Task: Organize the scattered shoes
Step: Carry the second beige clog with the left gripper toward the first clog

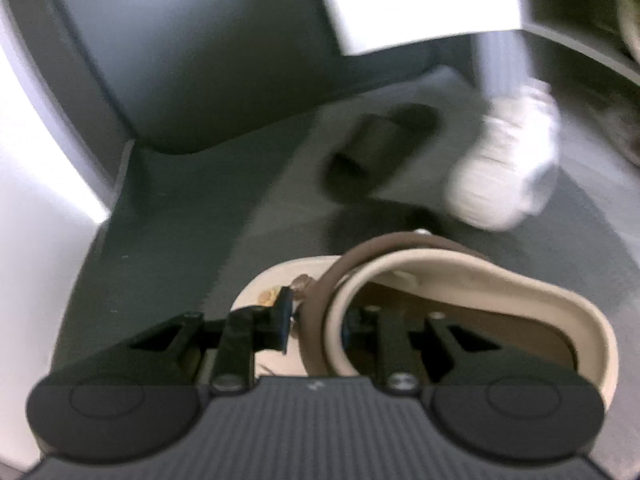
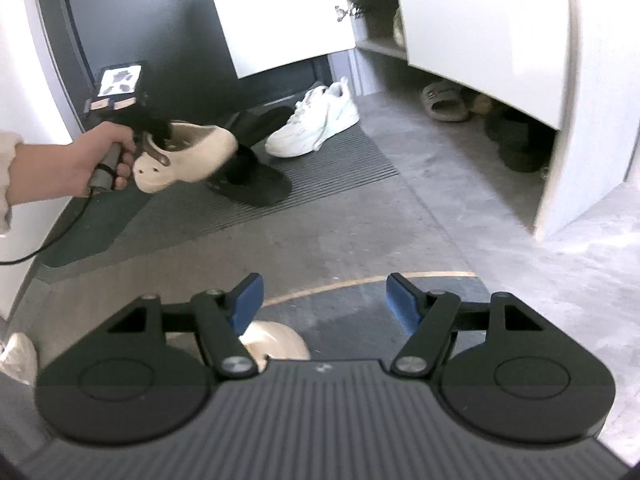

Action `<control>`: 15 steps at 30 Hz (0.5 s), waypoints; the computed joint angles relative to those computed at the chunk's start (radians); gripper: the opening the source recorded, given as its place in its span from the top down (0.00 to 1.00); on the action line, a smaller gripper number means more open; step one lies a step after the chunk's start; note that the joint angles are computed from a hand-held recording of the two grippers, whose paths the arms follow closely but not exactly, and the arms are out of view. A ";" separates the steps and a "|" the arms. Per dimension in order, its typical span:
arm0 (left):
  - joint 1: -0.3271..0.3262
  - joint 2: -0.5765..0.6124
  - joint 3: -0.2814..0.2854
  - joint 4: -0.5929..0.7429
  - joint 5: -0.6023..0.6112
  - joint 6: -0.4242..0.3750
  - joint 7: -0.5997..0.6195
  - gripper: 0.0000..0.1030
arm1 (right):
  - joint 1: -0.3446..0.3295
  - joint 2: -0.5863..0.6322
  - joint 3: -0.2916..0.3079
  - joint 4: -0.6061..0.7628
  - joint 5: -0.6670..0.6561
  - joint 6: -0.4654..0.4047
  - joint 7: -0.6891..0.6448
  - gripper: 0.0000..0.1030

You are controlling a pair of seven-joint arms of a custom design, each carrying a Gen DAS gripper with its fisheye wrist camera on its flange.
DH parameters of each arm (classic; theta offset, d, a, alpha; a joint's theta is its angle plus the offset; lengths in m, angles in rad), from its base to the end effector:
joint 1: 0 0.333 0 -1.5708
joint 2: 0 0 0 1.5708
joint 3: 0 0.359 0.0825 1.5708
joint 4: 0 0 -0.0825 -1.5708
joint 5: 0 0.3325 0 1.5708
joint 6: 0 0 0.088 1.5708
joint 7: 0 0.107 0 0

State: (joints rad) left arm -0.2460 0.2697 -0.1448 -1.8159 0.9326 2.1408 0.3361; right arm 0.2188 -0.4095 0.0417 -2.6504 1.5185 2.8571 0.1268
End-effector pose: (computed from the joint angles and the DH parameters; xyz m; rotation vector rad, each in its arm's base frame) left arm 0.5775 -0.1914 0.4784 -1.9539 1.3717 -0.1012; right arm 0.3481 0.0378 0.4772 -1.8343 1.3138 -0.3725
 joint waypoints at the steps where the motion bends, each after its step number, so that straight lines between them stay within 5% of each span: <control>1: -0.015 0.012 -0.010 0.014 0.002 -0.004 -0.002 0.76 | -0.004 -0.015 -0.011 -0.017 0.039 0.005 -0.044 0.32; 15: -0.286 0.233 -0.071 0.213 -0.063 0.007 0.096 0.76 | -0.146 -0.147 -0.058 -0.173 -0.005 -0.021 -0.025 0.32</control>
State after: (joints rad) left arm -0.5323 0.5023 -0.2159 -1.6024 0.8695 2.1479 0.4322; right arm 0.0727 -0.5566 -0.0160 -2.8234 1.5134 2.8360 0.1020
